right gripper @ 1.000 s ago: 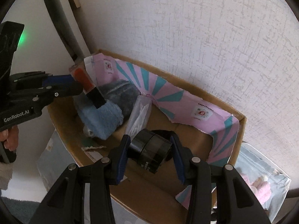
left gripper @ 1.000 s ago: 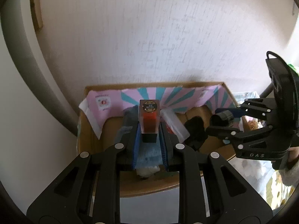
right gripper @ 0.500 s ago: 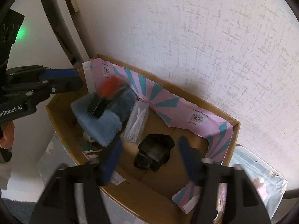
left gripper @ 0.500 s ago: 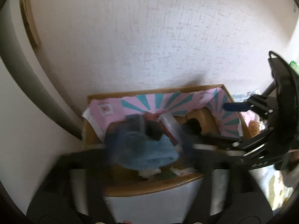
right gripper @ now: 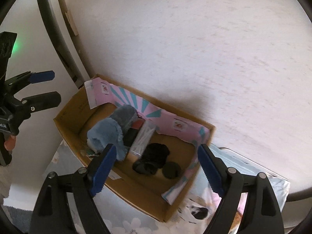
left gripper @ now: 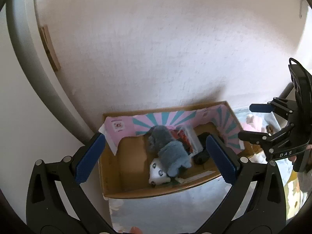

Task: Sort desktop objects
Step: 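Move both tools back over the items on the bed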

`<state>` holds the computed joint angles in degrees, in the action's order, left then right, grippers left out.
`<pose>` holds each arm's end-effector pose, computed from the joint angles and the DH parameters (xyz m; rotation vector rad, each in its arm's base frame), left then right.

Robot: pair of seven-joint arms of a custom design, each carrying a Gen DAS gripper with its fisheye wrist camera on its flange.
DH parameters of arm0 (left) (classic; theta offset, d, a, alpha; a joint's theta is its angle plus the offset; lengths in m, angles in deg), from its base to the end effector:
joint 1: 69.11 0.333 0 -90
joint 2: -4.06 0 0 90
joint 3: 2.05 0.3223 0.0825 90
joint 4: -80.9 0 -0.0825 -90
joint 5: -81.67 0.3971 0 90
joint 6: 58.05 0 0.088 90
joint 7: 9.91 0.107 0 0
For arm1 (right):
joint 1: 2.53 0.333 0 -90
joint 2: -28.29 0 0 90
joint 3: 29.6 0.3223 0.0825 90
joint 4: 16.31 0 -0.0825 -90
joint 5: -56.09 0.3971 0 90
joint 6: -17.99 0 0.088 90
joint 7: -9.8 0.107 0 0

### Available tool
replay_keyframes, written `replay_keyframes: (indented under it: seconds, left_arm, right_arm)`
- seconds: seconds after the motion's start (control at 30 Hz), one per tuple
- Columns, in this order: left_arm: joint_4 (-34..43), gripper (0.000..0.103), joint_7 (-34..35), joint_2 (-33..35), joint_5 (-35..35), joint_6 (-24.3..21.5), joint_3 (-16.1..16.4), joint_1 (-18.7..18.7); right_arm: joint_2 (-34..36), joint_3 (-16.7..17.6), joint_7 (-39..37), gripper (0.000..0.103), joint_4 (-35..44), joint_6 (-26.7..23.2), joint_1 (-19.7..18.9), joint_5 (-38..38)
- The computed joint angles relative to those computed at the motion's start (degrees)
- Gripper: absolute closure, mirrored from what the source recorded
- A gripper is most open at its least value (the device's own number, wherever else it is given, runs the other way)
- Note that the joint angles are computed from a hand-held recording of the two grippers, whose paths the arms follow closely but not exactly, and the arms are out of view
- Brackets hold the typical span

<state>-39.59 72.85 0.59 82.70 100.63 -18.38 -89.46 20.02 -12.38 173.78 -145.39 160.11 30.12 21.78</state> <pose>0.4720 -0.3564 0.5299 -1.3297 2.3312 -0.9202 0.3435 0.4167 0.4594 -1.8550 1.8602 -0.4974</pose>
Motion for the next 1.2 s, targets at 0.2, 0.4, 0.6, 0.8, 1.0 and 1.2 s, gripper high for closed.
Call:
replay_keyframes:
  seconds: [0.2,0.4,0.6,0.8,1.0,1.2]
  left_arm:
    - [0.2,0.0,2.0,-2.0,-1.8,0.6,-0.1,-1.0]
    - [1.6,0.0,1.3,-2.6,-1.4,1.0,-1.3,-1.9]
    - [3.2,0.0,-2.1,-1.7,3.3,2.2,-3.4,-3.6]
    - [5.9,0.0,-3.0,0.6,4.5,1.8,-4.7,-6.6]
    - [7.6,0.0,-3.7,3.2,5.6,2.4,-6.1,-9.8]
    - [10.6,0.002,-6.0,9.7,6.5,2.9,-7.3,-14.1]
  right_arm:
    - [-9.3,1.4,2.1,0.021,-5.3,-1.4,-0.8,-0.3]
    - [-21.2,3.0,0.3,0.021,-11.3,-5.9,-2.4,4.6]
    - [-33.2,4.7,-0.6,0.021,-17.7,-9.9,-2.6,9.8]
    - [-41.9,5.2,-3.9,0.021,-22.4,-14.5,-1.2,14.9]
    - [-48.9,5.3,-8.9,0.021,-26.4,-19.9,1.6,18.9]
    - [-55.1,6.7,-7.5,0.021,-33.2,-20.2,5.1,24.0]
